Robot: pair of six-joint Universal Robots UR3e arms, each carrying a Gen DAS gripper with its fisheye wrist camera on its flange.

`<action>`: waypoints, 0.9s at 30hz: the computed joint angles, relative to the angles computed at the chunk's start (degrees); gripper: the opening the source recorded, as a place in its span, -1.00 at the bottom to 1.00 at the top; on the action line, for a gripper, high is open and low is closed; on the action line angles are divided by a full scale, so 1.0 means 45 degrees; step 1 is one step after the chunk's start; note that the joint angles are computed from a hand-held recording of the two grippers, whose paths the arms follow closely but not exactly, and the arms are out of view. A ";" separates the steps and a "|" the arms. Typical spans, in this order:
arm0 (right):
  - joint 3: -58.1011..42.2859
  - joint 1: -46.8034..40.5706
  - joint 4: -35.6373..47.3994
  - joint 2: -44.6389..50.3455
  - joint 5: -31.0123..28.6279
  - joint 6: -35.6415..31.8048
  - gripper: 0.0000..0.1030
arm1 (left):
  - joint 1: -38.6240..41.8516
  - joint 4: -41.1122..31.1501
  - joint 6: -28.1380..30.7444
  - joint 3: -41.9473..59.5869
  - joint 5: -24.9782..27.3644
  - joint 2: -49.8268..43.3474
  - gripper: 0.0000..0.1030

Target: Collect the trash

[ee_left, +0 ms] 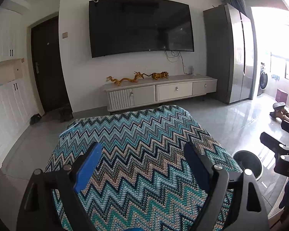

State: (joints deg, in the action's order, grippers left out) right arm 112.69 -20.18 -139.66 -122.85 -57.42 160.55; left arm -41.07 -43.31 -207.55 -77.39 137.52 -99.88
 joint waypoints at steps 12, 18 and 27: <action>0.0139 0.0419 -0.0633 0.0361 -0.0765 0.0276 1.00 | 0.0120 0.0331 0.0170 -0.0106 -0.0266 -0.0101 0.68; 0.0176 0.0479 -0.0809 0.0429 -0.0920 0.0278 1.00 | 0.0067 0.0431 0.0249 -0.0023 -0.0226 -0.0223 0.68; 0.0322 0.0126 -0.0791 0.0247 -0.0699 0.0277 1.00 | 0.0042 0.0439 0.0217 0.0018 -0.0243 -0.0245 0.68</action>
State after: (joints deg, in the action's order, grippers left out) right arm 114.14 -19.61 -143.22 -121.74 -60.56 161.80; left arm -40.88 -41.34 -206.58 -77.31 136.43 -100.99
